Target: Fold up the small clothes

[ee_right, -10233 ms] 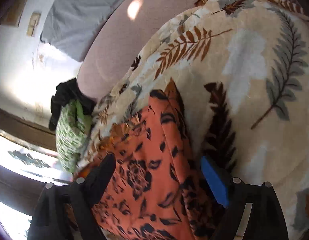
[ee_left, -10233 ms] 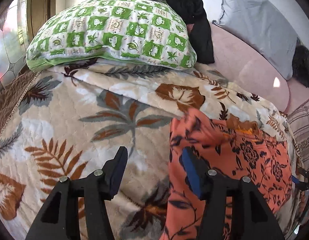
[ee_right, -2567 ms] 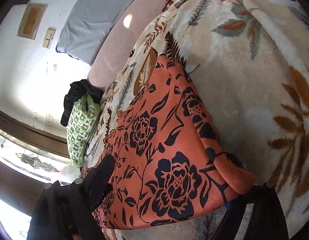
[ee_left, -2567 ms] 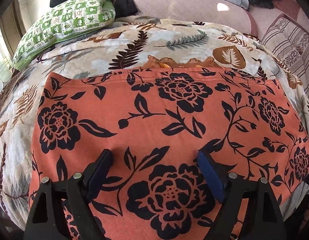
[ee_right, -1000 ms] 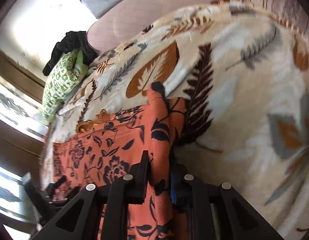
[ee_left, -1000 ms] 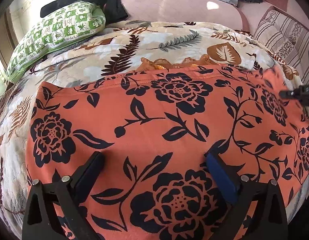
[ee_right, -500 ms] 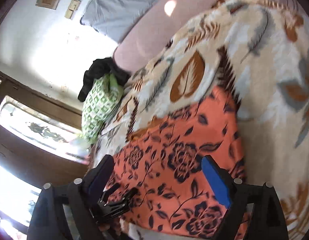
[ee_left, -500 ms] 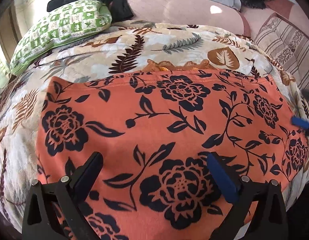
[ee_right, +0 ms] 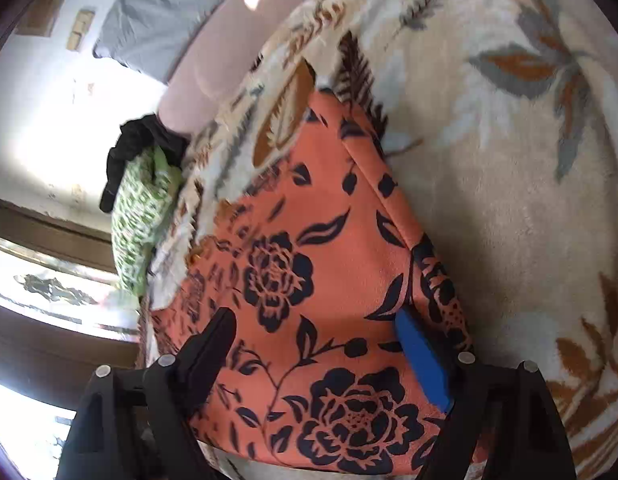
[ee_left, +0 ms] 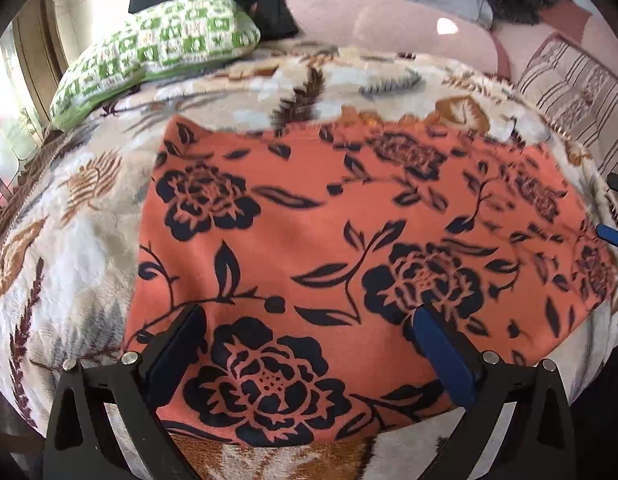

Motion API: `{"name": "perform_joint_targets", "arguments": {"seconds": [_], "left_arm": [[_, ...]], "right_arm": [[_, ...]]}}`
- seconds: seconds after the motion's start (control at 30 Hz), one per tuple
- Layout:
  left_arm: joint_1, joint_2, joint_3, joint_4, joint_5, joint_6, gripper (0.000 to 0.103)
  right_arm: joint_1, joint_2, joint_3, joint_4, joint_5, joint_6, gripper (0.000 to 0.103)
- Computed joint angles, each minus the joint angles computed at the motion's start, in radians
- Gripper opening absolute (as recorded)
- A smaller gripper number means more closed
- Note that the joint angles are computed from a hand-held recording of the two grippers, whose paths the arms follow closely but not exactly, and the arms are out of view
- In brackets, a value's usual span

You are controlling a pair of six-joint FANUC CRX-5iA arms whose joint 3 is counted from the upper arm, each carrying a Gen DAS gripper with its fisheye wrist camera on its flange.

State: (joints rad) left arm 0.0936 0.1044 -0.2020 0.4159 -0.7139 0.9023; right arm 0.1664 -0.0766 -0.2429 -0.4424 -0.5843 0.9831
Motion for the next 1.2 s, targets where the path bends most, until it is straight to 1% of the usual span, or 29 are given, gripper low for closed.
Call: {"name": "perform_joint_targets", "arguments": {"seconds": [0.03,0.07,0.1,0.13,0.17,0.2,0.23,0.27,0.3,0.33,0.37,0.4,0.47,0.53,0.63,0.67,0.73,0.8,0.87,0.9,0.97,1.0,1.03,1.07,1.1,1.13,1.2], "left_arm": [[0.01,-0.031,-0.039,0.054,0.045,-0.029,0.103],[0.021,-0.051,-0.061,0.09,0.068,-0.048,0.103],[0.036,-0.063,-0.076,0.121,0.078,-0.071,0.103],[0.051,-0.069,-0.083,0.128,0.082,-0.073,0.103],[0.069,-0.059,-0.07,0.109,0.059,-0.047,0.103],[0.09,-0.028,-0.04,0.091,-0.002,-0.016,0.103],[0.112,0.021,0.001,0.082,-0.088,0.017,0.101],[0.128,0.068,0.044,0.043,-0.157,0.071,0.09],[0.14,0.085,0.051,0.037,-0.173,0.073,0.089],[0.15,0.072,0.026,0.082,-0.158,0.024,0.089],[0.153,0.061,0.029,0.078,-0.166,0.028,0.088],[0.158,0.048,0.025,0.093,-0.166,0.02,0.088],[0.168,0.014,-0.006,0.162,-0.131,-0.039,0.088],[0.17,0.004,-0.004,0.215,-0.101,-0.079,0.088],[0.16,0.049,0.05,0.294,-0.102,-0.118,0.088],[0.15,0.074,0.082,0.297,-0.106,-0.114,0.088],[0.13,0.131,0.144,0.321,-0.124,-0.126,0.088],[0.106,0.196,0.21,0.34,-0.141,-0.122,0.088],[0.083,0.278,0.3,0.331,-0.176,-0.098,0.088],[0.073,0.31,0.339,0.295,-0.178,-0.056,0.088],[0.053,0.379,0.438,0.175,-0.196,0.045,0.088],[0.045,0.413,0.491,0.104,-0.213,0.097,0.088],[0.036,0.434,0.523,0.034,-0.208,0.151,0.088],[0.032,0.436,0.518,0.007,-0.178,0.161,0.088],[0.027,0.432,0.506,0.003,-0.145,0.151,0.088],[0.022,0.432,0.511,-0.01,-0.142,0.158,0.088],[0.022,0.429,0.513,-0.016,-0.135,0.164,0.088]], "right_arm": [[0.012,-0.037,-0.011,0.005,0.012,0.021,0.085],[0.024,-0.064,-0.018,0.008,0.016,0.038,0.085],[0.035,-0.092,-0.026,0.01,0.01,0.052,0.086],[0.048,-0.117,-0.038,0.007,0.006,0.06,0.086],[0.062,-0.13,-0.048,0.008,0.004,0.052,0.086],[0.075,-0.14,-0.062,0.006,0.004,0.04,0.086],[0.089,-0.143,-0.076,0.001,0.008,0.033,0.086],[0.1,-0.135,-0.088,0.0,0.009,0.027,0.086],[0.107,-0.125,-0.098,0.011,-0.002,0.011,0.086],[0.11,-0.099,-0.098,0.023,-0.02,-0.019,0.086],[0.108,-0.081,-0.097,0.022,-0.04,-0.042,0.086],[0.1,-0.062,-0.094,-0.005,-0.04,-0.041,0.086],[0.104,-0.077,-0.109,-0.007,-0.009,-0.04,0.086],[0.108,-0.093,-0.108,0.009,0.003,-0.034,0.086],[0.101,-0.1,-0.084,0.003,0.011,0.012,0.086],[0.094,-0.092,-0.067,-0.008,0.009,0.031,0.086],[0.041,-0.055,-0.007,-0.134,-0.022,0.16,0.086],[0.006,-0.001,0.058,-0.192,-0.052,0.216,0.086],[-0.053,0.068,0.143,-0.303,-0.097,0.335,0.086],[-0.08,0.108,0.19,-0.346,-0.122,0.382,0.086],[-0.112,0.188,0.276,-0.36,-0.15,0.388,0.086],[-0.144,0.234,0.325,-0.396,-0.182,0.421,0.086],[-0.163,0.273,0.36,-0.397,-0.19,0.414,0.086],[-0.165,0.308,0.384,-0.347,-0.179,0.358,0.086],[-0.169,0.352,0.415,-0.289,-0.185,0.306,0.086],[-0.19,0.391,0.434,-0.284,-0.196,0.279,0.086],[-0.231,0.395,0.422,-0.379,-0.15,0.266,0.085]]}}
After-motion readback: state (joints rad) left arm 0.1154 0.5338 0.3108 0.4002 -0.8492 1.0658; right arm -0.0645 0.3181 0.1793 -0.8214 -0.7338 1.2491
